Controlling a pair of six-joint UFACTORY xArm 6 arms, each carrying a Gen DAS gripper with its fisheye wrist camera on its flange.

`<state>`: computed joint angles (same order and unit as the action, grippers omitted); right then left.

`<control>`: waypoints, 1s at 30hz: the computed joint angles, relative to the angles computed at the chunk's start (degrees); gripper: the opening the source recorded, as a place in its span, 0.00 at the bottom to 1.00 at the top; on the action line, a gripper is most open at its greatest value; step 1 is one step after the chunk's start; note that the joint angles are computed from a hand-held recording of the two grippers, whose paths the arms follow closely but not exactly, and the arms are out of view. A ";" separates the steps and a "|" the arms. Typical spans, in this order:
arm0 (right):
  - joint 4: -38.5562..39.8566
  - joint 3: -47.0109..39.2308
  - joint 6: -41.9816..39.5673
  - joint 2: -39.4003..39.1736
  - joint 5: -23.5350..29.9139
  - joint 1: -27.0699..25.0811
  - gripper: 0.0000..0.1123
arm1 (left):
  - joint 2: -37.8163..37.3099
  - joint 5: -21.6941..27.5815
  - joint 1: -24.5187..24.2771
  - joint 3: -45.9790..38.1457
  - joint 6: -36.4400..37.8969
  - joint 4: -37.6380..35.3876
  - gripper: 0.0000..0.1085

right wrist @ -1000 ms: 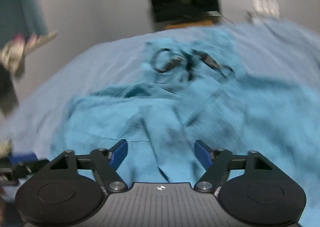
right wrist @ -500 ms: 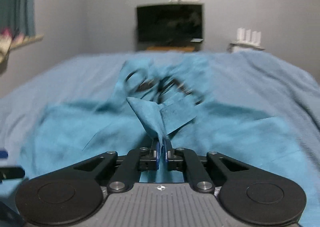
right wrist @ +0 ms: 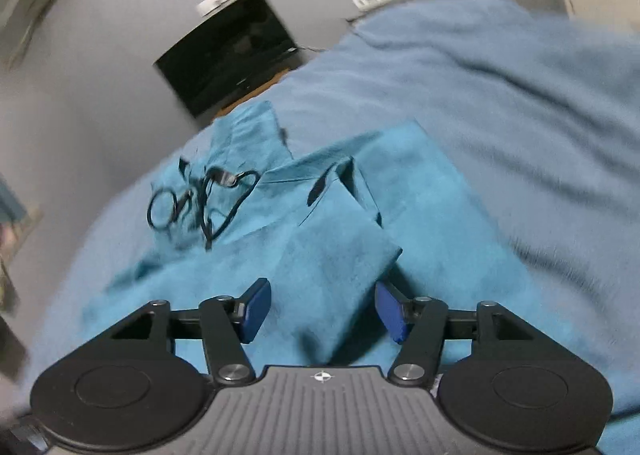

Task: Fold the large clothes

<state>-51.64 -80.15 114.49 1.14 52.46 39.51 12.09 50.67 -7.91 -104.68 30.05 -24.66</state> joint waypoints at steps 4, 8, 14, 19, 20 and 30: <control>-0.86 3.75 7.37 -0.96 -3.58 -2.27 0.55 | 0.19 0.19 -0.19 -0.20 0.20 0.60 0.87; -5.42 6.40 14.52 -1.26 -9.24 -4.17 0.27 | 0.52 0.75 -0.17 -0.49 0.47 0.66 0.87; -6.77 0.59 3.39 -0.33 4.14 1.24 0.04 | 1.53 2.70 0.30 -2.08 -0.55 0.79 0.87; 5.05 -2.90 -2.75 2.12 12.55 1.00 0.29 | 5.00 8.85 1.08 -7.07 -4.31 2.39 0.87; 4.34 -3.21 -1.69 2.20 14.15 1.46 0.34 | 5.36 9.53 1.14 -7.46 -4.67 2.76 0.88; -11.18 -14.67 -16.84 9.77 17.16 5.26 0.71 | 3.53 5.98 -0.19 -4.52 -3.80 5.52 0.89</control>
<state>-62.82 -94.82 97.65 10.92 69.62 44.77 15.62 56.65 -8.10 -109.21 26.25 -19.14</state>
